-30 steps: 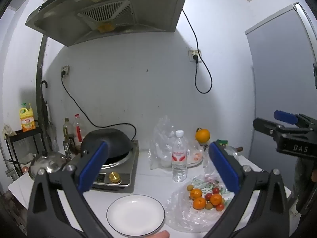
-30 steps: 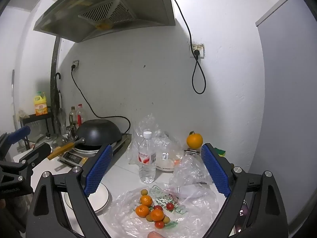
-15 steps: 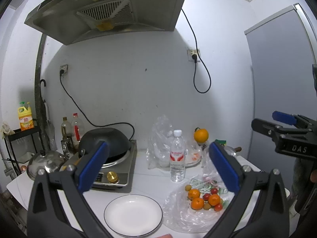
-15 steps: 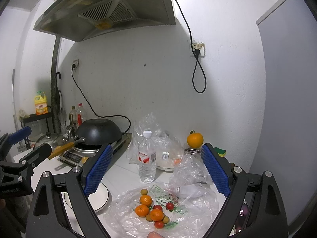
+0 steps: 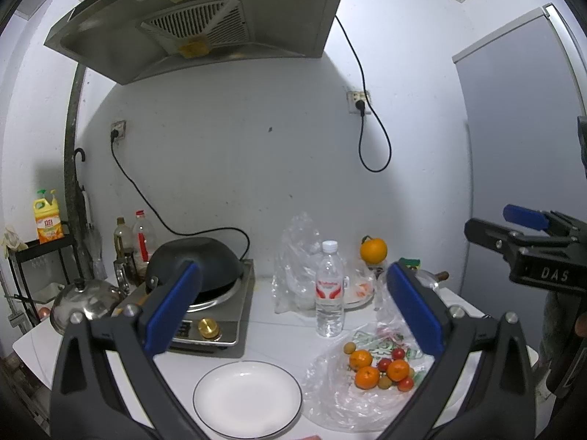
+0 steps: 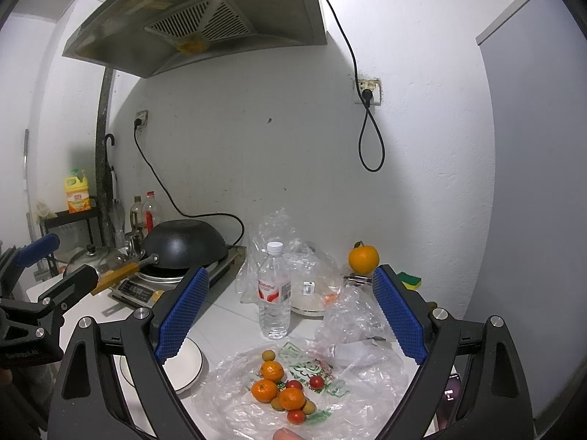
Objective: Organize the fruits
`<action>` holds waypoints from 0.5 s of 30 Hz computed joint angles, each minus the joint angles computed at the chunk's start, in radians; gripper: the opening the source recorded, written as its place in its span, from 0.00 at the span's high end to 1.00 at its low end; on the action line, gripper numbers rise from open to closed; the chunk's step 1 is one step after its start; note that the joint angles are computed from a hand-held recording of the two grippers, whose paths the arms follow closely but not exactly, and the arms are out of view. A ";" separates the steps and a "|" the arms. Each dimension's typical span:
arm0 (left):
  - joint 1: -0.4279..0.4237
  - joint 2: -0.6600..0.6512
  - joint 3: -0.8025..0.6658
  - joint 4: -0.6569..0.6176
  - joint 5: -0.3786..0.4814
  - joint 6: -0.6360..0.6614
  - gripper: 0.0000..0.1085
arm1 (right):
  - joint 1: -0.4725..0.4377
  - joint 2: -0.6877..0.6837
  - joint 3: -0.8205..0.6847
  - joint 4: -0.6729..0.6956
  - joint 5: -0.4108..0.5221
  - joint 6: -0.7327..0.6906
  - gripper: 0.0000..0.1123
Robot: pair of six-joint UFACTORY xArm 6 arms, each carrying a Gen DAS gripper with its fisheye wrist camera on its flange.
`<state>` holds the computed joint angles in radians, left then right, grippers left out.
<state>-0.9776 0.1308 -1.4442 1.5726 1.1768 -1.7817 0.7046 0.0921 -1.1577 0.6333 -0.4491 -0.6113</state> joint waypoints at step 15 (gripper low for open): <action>0.005 0.006 0.000 0.015 -0.004 -0.013 0.06 | -0.005 0.005 -0.017 0.004 0.018 -0.006 0.17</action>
<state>-0.9729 0.1367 -1.4446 1.5876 1.1728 -1.7949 0.6994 0.0970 -1.1744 0.6369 -0.4313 -0.6168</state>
